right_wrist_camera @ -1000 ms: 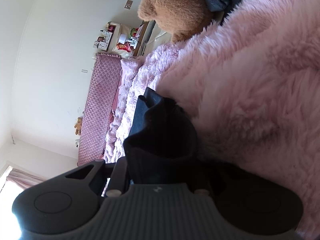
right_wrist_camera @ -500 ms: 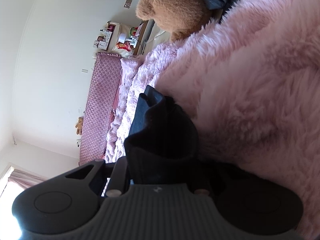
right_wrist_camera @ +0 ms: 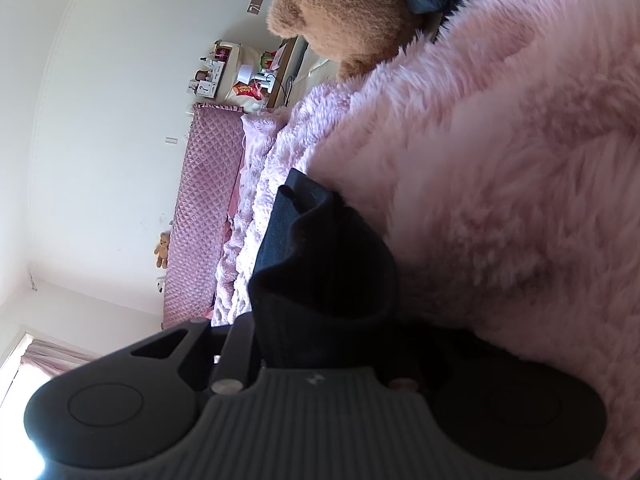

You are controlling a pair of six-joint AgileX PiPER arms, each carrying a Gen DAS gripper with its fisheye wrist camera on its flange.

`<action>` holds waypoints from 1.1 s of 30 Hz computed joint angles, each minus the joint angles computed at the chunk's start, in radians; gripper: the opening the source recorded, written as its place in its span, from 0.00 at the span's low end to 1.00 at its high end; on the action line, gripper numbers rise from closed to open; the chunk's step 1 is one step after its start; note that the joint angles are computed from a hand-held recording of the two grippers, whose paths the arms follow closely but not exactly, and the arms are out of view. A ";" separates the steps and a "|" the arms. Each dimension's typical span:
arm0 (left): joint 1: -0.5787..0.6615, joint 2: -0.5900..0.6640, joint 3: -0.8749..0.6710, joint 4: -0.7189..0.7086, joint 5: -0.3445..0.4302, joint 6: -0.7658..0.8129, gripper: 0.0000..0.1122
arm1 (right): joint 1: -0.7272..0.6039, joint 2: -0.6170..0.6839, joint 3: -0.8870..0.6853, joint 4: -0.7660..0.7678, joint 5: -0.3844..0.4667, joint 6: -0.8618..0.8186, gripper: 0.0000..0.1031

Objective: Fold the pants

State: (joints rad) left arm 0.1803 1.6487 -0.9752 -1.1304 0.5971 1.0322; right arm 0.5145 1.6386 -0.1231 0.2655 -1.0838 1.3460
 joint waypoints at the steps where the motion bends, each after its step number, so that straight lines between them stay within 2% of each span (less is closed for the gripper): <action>1: 0.022 0.005 0.004 0.006 0.056 0.010 0.11 | 0.001 0.000 0.001 0.001 0.000 0.001 0.13; 3: 0.036 0.047 -0.006 0.078 0.128 -0.051 0.11 | 0.006 -0.010 0.002 0.008 0.009 -0.004 0.13; 5: 0.017 0.056 0.030 0.150 0.084 -0.121 0.11 | 0.010 -0.013 0.003 0.012 0.011 -0.006 0.13; 6: 0.019 0.053 0.052 0.145 0.071 -0.107 0.11 | 0.012 -0.014 0.003 0.015 0.012 -0.008 0.13; 9: 0.065 -0.026 0.185 0.062 0.053 0.013 0.11 | 0.033 -0.025 0.000 0.045 0.026 -0.031 0.13; 13: 0.161 -0.146 0.321 0.039 0.106 0.056 0.11 | 0.044 -0.028 -0.003 0.063 0.031 -0.048 0.13; 16: 0.179 -0.238 0.361 0.103 0.121 0.019 0.11 | 0.054 -0.034 -0.009 0.082 0.044 -0.066 0.13; 18: 0.164 -0.281 0.324 0.217 0.161 -0.072 0.12 | 0.059 -0.040 -0.009 0.094 0.051 -0.078 0.13; 20: 0.181 -0.333 0.320 0.212 0.193 -0.062 0.12 | 0.061 -0.044 -0.008 0.099 0.055 -0.081 0.13; 21: 0.184 -0.359 0.328 0.187 0.184 -0.036 0.12 | 0.065 -0.043 -0.009 0.104 0.055 -0.082 0.13; 22: 0.171 -0.394 0.351 0.159 0.138 -0.008 0.12 | 0.067 -0.045 -0.008 0.109 0.055 -0.084 0.13; 23: 0.146 -0.409 0.363 0.150 0.082 0.003 0.12 | 0.074 -0.045 -0.011 0.121 0.056 -0.092 0.13; 24: 0.093 -0.419 0.380 0.168 -0.012 -0.018 0.12 | 0.075 -0.048 -0.013 0.123 0.057 -0.104 0.13; 25: 0.061 -0.406 0.384 0.179 -0.067 -0.036 0.12 | 0.073 -0.051 -0.014 0.122 0.052 -0.114 0.12; 26: 0.055 -0.378 0.382 0.163 -0.083 -0.023 0.12 | 0.075 -0.057 -0.014 0.127 0.050 -0.122 0.11; 29: 0.129 -0.216 0.347 0.055 0.028 0.076 0.12 | 0.108 -0.112 -0.037 0.195 0.101 -0.199 0.11; 31: 0.175 -0.182 0.379 -0.057 0.054 0.234 0.12 | 0.114 -0.161 -0.054 0.205 0.125 -0.255 0.11; 33: 0.196 -0.185 0.418 -0.129 0.054 0.396 0.12 | 0.117 -0.217 -0.087 0.216 0.185 -0.344 0.11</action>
State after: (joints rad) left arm 0.3767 1.4637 -0.5574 -1.2592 0.6509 1.4279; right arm 0.6311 1.4212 -0.2104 0.4818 -0.8990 1.0017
